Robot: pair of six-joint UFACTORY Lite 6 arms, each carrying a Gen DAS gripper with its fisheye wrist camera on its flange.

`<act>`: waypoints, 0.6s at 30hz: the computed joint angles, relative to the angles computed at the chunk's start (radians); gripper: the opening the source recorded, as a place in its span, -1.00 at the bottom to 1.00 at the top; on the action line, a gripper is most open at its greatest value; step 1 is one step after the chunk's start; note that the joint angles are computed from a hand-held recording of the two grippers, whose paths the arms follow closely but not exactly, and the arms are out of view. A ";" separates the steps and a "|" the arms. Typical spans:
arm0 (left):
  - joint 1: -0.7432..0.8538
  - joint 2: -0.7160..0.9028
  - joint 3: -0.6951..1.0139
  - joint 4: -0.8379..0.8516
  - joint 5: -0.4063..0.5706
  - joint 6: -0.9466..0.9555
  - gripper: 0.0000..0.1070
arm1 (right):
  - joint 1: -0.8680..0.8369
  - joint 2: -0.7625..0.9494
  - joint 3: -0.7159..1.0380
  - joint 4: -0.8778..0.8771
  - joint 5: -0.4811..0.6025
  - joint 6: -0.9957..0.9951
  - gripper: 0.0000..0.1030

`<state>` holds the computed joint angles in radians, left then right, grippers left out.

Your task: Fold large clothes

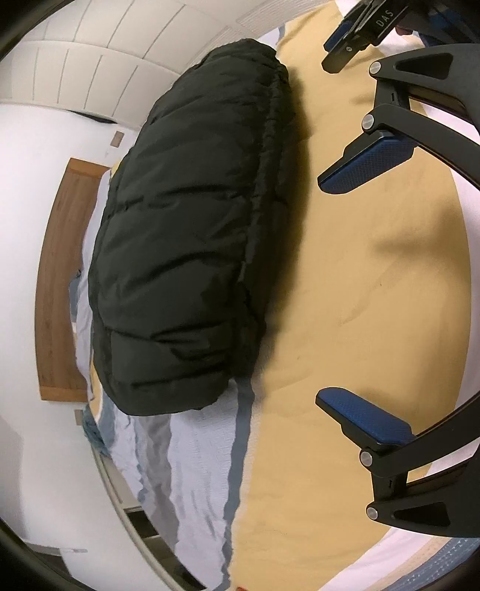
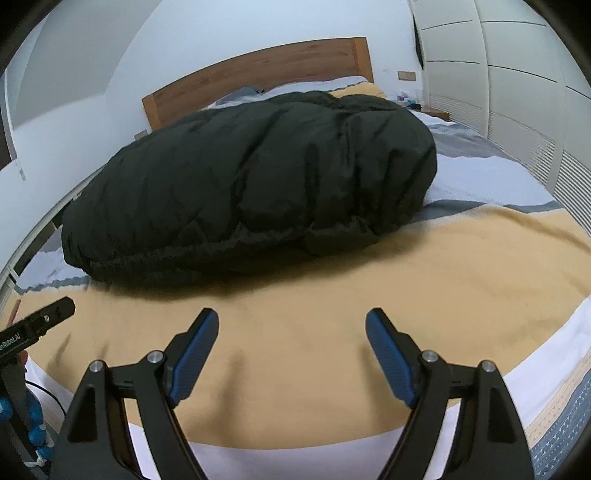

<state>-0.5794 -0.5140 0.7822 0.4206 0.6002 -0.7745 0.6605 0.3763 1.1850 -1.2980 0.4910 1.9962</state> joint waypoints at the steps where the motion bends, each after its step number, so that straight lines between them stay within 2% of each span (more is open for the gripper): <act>1: -0.025 0.003 -0.002 0.048 0.003 -0.053 0.92 | 0.004 0.004 0.001 -0.004 0.006 0.001 0.58; 7: -0.094 0.058 0.001 0.234 0.017 -0.244 0.92 | 0.020 0.037 0.025 -0.014 0.028 0.000 0.58; 15: -0.095 0.130 0.004 0.316 -0.006 -0.296 0.92 | 0.020 0.044 0.025 -0.059 0.030 0.041 0.58; 18: -0.065 0.133 -0.001 0.291 -0.032 -0.258 0.92 | 0.020 0.036 0.010 -0.077 0.027 0.066 0.58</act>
